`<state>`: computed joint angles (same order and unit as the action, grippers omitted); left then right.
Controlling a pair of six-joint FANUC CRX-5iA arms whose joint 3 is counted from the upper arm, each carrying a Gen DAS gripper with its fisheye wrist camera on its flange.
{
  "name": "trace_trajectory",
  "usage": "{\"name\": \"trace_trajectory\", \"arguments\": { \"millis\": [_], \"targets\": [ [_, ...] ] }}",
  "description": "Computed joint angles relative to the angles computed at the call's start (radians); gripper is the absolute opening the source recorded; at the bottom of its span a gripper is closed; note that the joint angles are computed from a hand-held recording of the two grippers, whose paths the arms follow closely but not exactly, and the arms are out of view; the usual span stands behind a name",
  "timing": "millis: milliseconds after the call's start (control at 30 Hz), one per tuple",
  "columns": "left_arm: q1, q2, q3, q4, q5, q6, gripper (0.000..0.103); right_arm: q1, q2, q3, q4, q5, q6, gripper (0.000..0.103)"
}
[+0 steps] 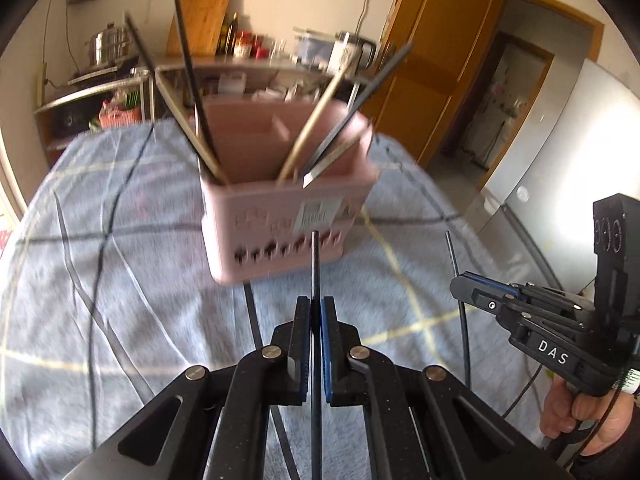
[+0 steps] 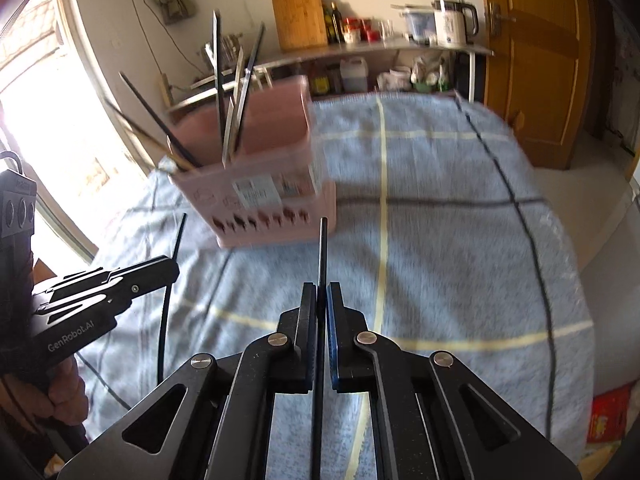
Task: Organize utensils
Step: 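Close the right tool on a black chopstick while the left tool grasps another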
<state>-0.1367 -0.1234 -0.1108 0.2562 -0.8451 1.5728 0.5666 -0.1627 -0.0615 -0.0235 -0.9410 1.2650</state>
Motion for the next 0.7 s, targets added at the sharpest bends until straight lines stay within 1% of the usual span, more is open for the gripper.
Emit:
{"name": "trace_trajectory", "arguments": {
  "millis": [67, 367, 533, 700],
  "targets": [
    [0.007, -0.008, 0.009, 0.013, 0.007, -0.014, 0.004, 0.001, -0.006, 0.014, 0.007, 0.014, 0.001, 0.005],
    [0.027, -0.017, 0.077, 0.011, 0.029, -0.051, 0.004, 0.012, -0.025, 0.053, 0.048, 0.073, 0.014, 0.005],
    [0.038, -0.034, 0.072, 0.022, 0.050, -0.069, 0.004, 0.015, -0.031, 0.060, 0.060, 0.091, 0.014, 0.005],
    [0.037, -0.044, 0.067, 0.025, 0.044, -0.072, 0.004, 0.016, -0.045, 0.053, 0.055, 0.095, 0.015, 0.005]
  ]
}}
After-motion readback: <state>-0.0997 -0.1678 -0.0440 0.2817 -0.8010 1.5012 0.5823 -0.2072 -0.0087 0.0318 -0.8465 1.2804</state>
